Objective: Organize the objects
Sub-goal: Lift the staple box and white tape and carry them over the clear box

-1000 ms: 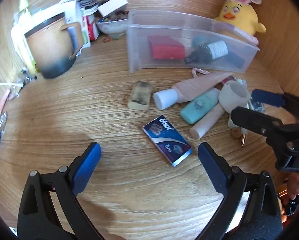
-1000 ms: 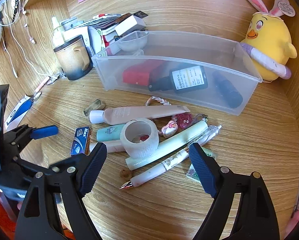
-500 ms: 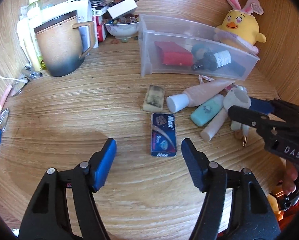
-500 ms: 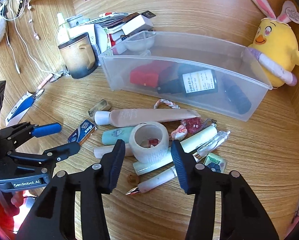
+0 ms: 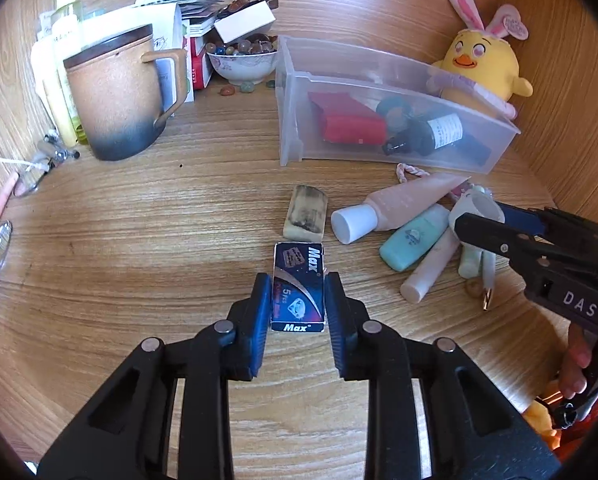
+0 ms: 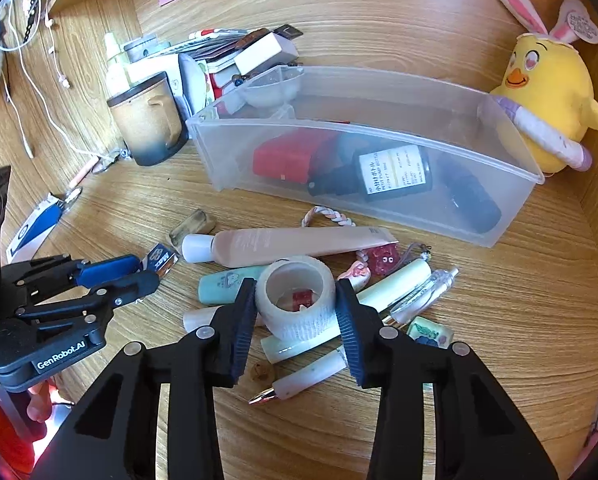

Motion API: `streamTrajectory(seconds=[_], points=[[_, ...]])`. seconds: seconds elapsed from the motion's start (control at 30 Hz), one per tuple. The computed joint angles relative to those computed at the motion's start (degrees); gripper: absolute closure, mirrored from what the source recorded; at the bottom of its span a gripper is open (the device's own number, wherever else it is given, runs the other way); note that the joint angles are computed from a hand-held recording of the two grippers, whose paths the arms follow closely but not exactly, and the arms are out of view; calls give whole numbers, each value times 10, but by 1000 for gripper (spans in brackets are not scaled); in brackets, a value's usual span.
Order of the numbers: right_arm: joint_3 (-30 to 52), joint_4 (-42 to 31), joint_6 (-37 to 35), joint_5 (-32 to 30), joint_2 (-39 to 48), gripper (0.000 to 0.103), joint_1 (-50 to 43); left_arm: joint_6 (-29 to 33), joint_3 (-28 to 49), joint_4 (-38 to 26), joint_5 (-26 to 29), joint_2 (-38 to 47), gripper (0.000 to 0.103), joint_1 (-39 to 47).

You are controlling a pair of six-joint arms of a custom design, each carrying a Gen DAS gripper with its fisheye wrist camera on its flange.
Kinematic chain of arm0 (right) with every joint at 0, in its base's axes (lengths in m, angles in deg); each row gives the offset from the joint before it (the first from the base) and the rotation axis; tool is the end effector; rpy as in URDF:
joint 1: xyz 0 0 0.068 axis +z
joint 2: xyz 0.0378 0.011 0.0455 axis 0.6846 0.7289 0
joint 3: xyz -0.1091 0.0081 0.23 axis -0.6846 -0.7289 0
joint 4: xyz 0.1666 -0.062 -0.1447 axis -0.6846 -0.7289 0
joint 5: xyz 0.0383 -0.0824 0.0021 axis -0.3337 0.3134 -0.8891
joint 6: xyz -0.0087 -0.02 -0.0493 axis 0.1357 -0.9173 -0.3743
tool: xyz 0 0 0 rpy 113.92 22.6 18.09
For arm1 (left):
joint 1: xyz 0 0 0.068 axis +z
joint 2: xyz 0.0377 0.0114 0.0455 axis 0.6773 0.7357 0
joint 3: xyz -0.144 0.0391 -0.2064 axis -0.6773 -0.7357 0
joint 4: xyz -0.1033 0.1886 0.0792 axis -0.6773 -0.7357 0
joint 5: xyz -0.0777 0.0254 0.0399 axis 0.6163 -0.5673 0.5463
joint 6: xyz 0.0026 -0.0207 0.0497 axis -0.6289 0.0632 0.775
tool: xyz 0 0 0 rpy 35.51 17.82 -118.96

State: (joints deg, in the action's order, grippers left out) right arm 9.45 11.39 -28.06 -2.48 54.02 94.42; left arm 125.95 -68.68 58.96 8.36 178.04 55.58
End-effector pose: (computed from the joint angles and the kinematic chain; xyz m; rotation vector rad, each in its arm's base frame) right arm 0.1544 0.1616 0.0089 0.2419 2.3813 0.0755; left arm 0.1969 0.0267 0.0113 0.6743 2.4085 -0.3821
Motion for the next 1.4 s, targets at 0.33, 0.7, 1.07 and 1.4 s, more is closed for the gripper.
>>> streamTrajectory(seconds=[0.33,0.7,1.07,1.4], points=[[-33,-16,18,40,-56,67,20,-16,-27,-27,37,-83,76,4],[-64,-40,4,74,-144,67,12,-111,1,-82,51,-171,76,-86],[-95,-22,-63,73,-210,67,-60,-174,78,-132,11,-196,76,-172],[-115,50,-125,23,-217,67,-149,-204,175,-186,7,-144,76,-206]])
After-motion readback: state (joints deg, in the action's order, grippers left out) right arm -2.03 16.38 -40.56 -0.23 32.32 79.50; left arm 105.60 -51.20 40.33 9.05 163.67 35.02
